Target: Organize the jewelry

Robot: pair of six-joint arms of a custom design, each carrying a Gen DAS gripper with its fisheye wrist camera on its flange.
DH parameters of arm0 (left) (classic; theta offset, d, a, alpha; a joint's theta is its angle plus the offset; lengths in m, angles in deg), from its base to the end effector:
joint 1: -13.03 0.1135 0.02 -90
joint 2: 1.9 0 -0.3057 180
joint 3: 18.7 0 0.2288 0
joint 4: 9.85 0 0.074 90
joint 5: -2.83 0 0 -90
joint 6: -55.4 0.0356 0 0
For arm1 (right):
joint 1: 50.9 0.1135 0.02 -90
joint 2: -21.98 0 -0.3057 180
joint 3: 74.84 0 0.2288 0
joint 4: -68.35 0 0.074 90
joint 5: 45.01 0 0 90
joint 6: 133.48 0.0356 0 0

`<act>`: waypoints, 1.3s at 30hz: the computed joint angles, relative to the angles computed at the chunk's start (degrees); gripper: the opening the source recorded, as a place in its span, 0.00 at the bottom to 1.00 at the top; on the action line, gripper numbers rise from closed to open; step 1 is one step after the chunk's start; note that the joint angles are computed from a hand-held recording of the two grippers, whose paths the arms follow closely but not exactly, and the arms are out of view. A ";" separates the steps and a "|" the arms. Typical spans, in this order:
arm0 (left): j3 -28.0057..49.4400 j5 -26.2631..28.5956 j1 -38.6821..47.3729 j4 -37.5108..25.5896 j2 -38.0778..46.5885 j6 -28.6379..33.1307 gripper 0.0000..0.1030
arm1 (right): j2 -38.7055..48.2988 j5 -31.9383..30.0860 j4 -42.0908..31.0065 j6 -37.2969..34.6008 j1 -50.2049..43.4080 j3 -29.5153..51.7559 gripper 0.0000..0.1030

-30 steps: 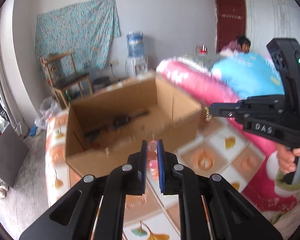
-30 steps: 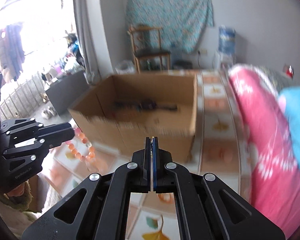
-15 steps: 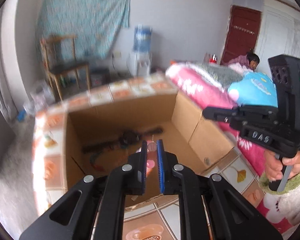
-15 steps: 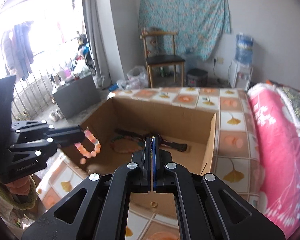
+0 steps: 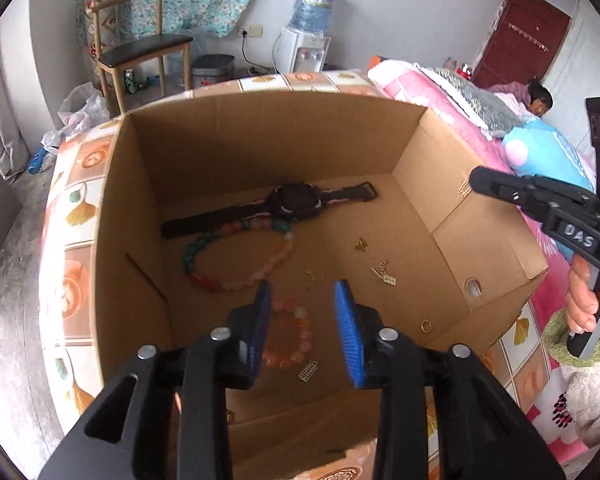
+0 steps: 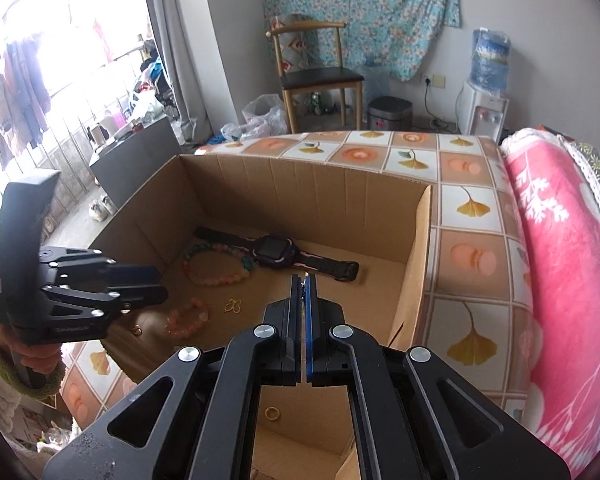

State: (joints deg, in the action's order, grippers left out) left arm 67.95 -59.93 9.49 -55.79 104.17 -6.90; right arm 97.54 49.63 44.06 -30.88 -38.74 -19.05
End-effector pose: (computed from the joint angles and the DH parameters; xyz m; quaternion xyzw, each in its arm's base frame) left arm 0.3628 -0.0388 0.2351 0.3040 0.9009 -0.1816 0.2509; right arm 0.2330 0.0473 0.2560 0.0193 0.9199 0.0472 0.3889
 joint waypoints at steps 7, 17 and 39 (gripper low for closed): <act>-8.84 -0.20 3.21 10.22 -8.64 -1.67 0.52 | 4.56 -0.55 -3.70 -1.30 -1.28 4.19 0.01; -18.92 -0.21 6.30 20.00 -18.56 -3.81 0.71 | 6.46 1.20 -7.25 -1.12 -3.88 7.51 0.05; -27.94 -1.94 11.12 15.93 -35.96 -4.68 0.95 | -17.41 40.32 -36.93 41.94 39.06 4.10 0.92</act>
